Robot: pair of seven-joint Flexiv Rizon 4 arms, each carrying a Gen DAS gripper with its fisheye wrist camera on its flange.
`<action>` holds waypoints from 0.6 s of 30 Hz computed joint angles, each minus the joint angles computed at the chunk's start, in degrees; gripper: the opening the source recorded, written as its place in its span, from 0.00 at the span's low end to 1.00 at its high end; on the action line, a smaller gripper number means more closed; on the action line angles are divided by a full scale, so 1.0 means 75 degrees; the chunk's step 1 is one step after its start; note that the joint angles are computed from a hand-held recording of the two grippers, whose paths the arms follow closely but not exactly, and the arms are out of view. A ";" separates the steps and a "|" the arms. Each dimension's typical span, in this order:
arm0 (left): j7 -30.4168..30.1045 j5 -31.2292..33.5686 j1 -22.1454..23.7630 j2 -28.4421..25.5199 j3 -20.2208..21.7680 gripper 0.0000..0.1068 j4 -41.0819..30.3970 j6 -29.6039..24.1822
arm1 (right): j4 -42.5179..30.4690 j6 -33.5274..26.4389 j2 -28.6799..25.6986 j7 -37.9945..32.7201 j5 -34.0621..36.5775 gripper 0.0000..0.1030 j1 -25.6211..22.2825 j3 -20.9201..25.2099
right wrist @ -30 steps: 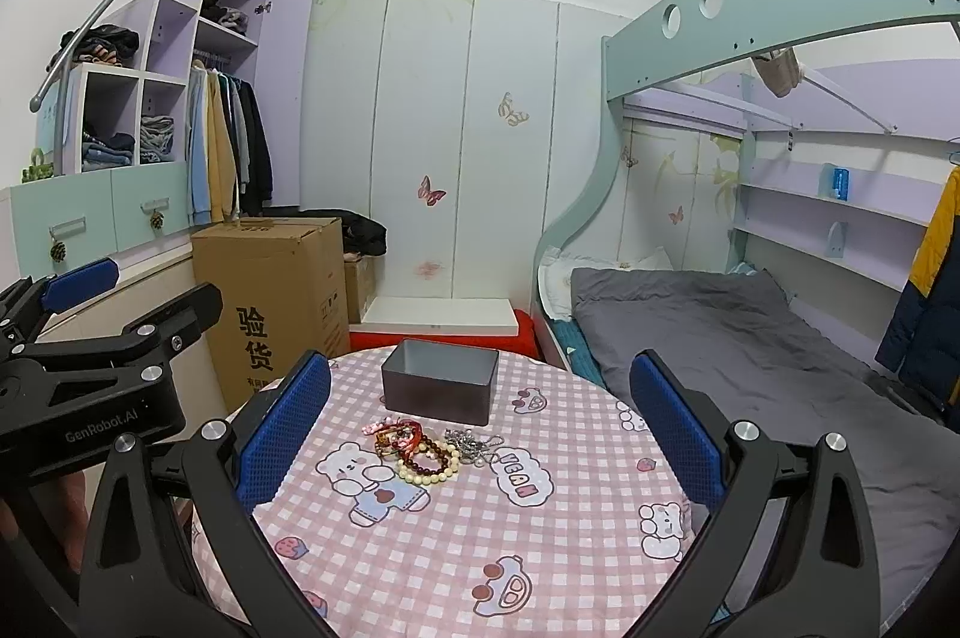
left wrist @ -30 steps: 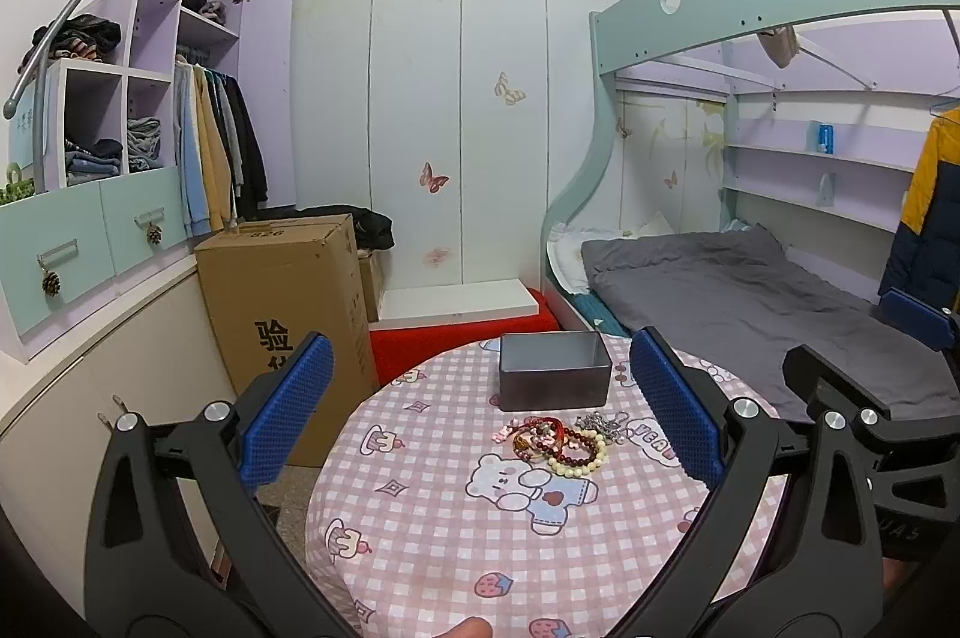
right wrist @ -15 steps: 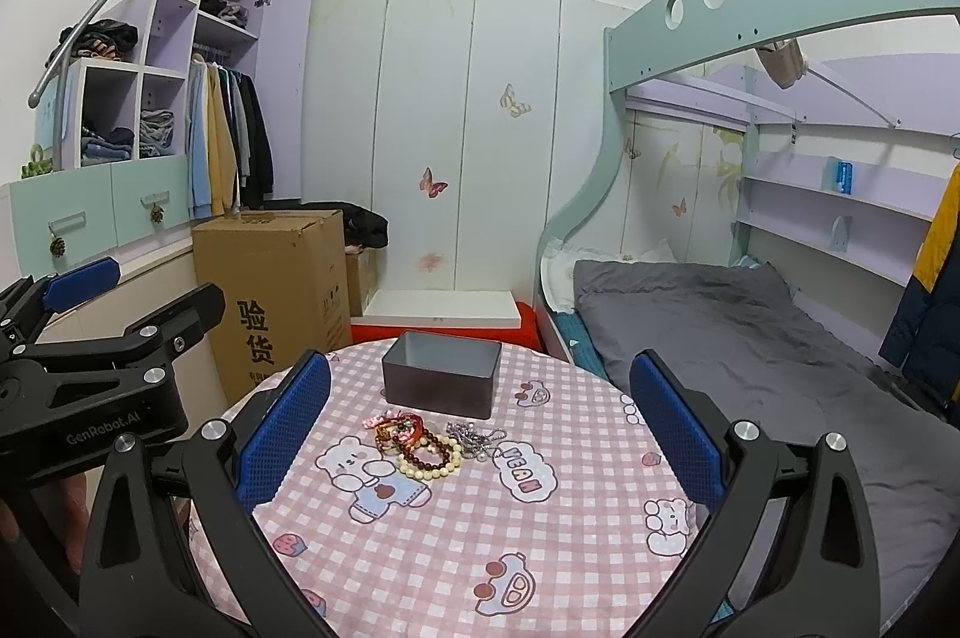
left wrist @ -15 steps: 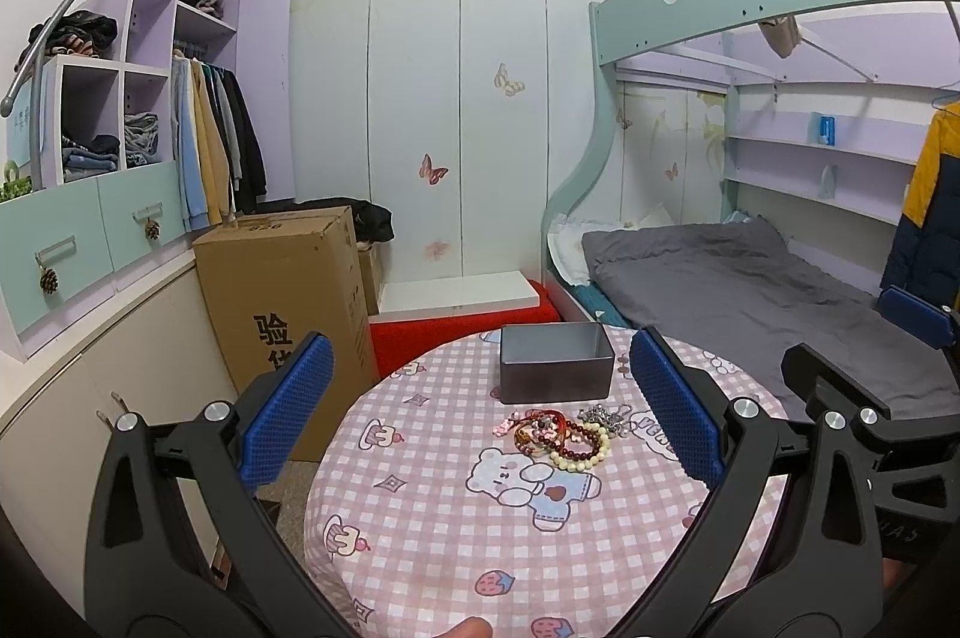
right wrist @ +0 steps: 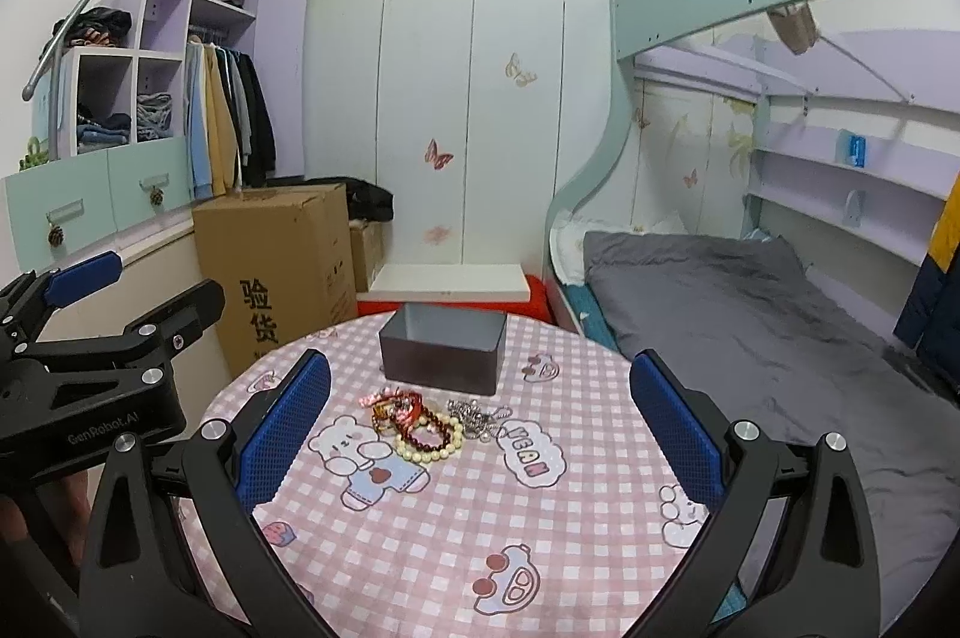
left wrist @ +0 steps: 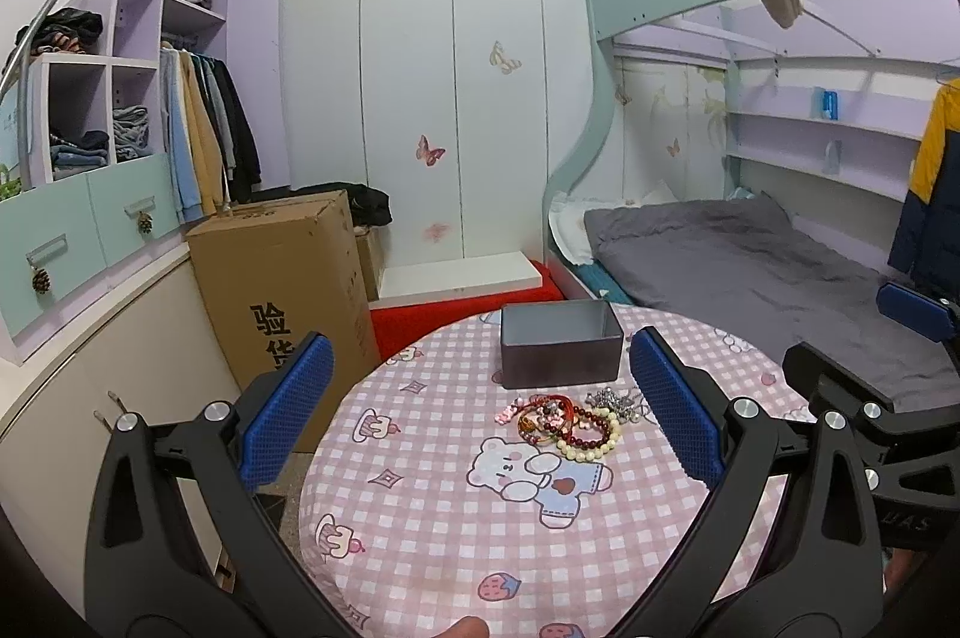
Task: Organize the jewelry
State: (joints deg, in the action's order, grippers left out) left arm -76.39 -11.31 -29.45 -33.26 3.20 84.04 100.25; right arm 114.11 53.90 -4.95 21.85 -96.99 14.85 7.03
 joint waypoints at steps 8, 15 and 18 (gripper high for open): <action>0.0057 0.0065 0.0400 -0.0486 -0.0355 0.91 -0.0747 -0.1241 | -0.0036 0.0234 -0.0312 -0.0033 0.0197 0.93 -0.0115 -0.0149; -0.0087 0.0192 0.0895 -0.1081 -0.0769 0.91 -0.1669 -0.3143 | -0.0080 0.1152 -0.0739 -0.0159 0.0451 0.93 -0.0407 -0.0387; -0.0044 0.0250 0.1019 -0.1426 -0.0922 0.91 -0.2125 -0.3823 | -0.0125 0.1639 -0.0984 -0.0189 0.0812 0.93 -0.0549 -0.0489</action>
